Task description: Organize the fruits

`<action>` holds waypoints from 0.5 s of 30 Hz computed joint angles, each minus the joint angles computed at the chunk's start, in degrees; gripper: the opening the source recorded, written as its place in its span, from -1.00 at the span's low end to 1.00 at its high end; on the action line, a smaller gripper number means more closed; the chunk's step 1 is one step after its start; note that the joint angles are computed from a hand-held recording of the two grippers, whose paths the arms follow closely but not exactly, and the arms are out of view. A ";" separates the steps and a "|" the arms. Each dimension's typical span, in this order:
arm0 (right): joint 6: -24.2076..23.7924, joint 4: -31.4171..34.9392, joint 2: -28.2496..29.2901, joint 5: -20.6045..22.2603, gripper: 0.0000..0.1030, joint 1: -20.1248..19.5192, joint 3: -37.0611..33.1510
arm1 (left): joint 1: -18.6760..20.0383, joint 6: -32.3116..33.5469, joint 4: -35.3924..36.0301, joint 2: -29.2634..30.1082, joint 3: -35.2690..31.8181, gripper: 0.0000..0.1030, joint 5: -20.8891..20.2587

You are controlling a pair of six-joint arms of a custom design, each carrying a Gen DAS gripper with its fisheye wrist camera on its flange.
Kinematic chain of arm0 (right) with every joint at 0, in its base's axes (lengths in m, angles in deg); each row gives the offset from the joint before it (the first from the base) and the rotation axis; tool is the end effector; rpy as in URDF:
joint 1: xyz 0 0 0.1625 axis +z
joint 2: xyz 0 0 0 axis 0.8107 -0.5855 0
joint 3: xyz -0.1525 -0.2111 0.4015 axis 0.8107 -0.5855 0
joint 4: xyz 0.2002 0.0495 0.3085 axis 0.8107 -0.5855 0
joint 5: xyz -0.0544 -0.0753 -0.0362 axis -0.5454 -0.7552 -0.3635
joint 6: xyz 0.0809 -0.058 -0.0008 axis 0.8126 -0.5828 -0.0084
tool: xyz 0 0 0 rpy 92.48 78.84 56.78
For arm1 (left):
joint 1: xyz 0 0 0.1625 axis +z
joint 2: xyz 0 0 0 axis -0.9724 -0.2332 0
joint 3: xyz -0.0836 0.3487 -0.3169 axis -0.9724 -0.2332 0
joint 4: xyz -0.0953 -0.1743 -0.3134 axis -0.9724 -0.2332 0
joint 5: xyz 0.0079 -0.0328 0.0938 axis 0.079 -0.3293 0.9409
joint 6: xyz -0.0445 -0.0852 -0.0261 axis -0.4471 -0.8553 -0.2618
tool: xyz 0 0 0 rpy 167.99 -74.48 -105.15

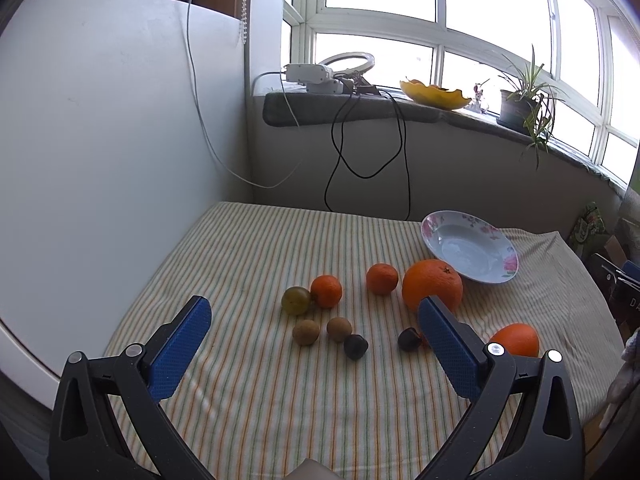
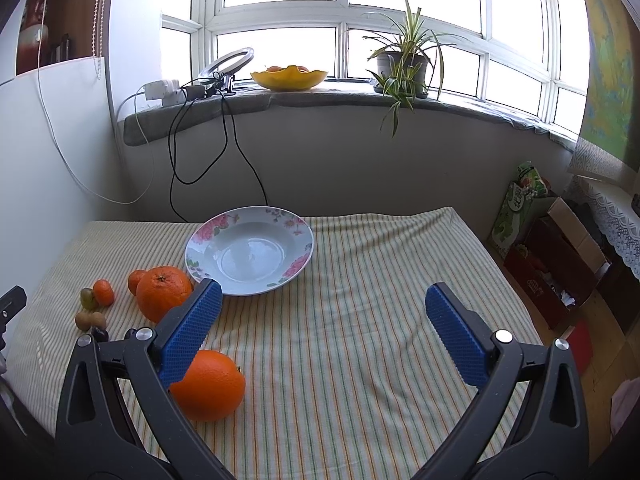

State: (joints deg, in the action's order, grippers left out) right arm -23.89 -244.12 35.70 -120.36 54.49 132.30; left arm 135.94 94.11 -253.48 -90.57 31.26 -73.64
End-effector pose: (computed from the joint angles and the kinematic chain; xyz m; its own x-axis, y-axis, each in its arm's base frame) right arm 0.3309 -0.7232 0.0998 -0.6816 -0.2041 0.7027 -0.6833 0.5212 -0.5114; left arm -0.1054 -0.6208 0.3082 -0.6755 -0.3967 -0.6215 0.4052 0.5045 -0.7624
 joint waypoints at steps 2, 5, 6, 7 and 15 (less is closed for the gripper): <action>0.11 0.14 0.02 0.00 1.00 -0.04 0.05 | 0.05 -0.46 0.39 -0.02 0.01 0.99 -0.09; 0.04 0.60 0.34 0.07 1.00 -0.30 -0.51 | 0.16 -1.16 1.07 -0.16 0.16 0.99 -0.54; 0.08 0.85 0.43 0.02 1.00 -0.32 -0.71 | 0.20 -1.55 1.42 -0.25 0.27 0.99 -0.80; 0.14 0.98 0.47 -0.03 1.00 -0.31 -0.75 | 0.26 -1.95 1.73 -0.31 0.38 0.99 -1.15; 0.79 2.38 0.58 0.09 1.00 -0.55 -1.14 | 0.91 -4.13 4.26 -0.76 0.94 0.99 -4.64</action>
